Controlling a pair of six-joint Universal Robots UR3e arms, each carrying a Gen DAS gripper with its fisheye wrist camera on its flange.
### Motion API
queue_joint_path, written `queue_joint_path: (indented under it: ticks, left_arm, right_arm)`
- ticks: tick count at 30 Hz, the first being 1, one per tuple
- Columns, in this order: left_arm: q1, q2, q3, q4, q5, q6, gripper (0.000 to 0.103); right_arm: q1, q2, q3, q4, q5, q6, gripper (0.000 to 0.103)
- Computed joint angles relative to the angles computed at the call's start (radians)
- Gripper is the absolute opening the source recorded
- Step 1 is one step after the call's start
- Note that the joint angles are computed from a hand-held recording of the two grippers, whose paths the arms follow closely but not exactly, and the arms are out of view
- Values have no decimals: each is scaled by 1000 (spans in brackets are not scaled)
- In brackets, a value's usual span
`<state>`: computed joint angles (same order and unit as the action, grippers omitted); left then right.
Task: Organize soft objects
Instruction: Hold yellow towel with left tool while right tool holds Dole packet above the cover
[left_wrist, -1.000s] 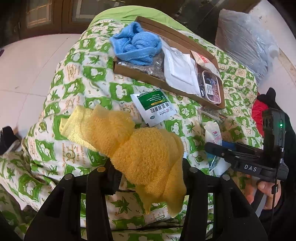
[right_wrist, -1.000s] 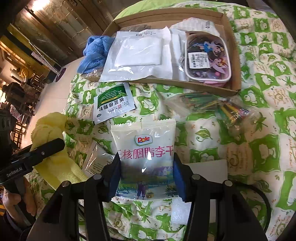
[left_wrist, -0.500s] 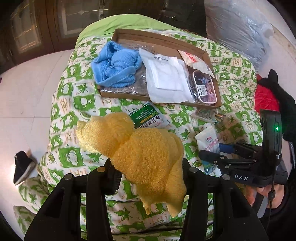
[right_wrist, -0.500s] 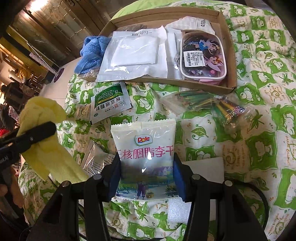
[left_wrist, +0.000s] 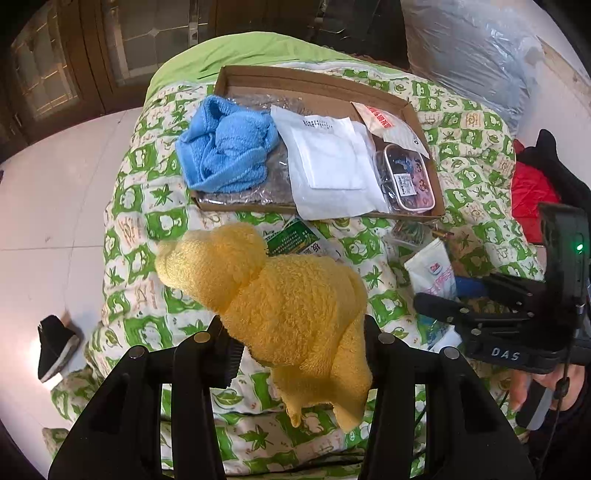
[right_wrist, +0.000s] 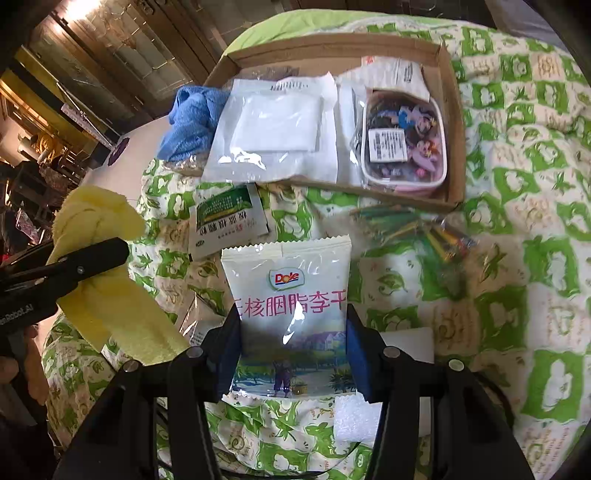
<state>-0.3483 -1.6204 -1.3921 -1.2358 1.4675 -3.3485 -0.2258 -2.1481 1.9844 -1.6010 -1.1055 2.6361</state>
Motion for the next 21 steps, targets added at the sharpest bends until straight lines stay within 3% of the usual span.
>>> queue_joint_path:
  ticks: [21]
  left_arm:
    - [32, 54, -78, 48, -31, -3, 45]
  right_arm:
    - [56, 94, -59, -77, 2, 33, 51]
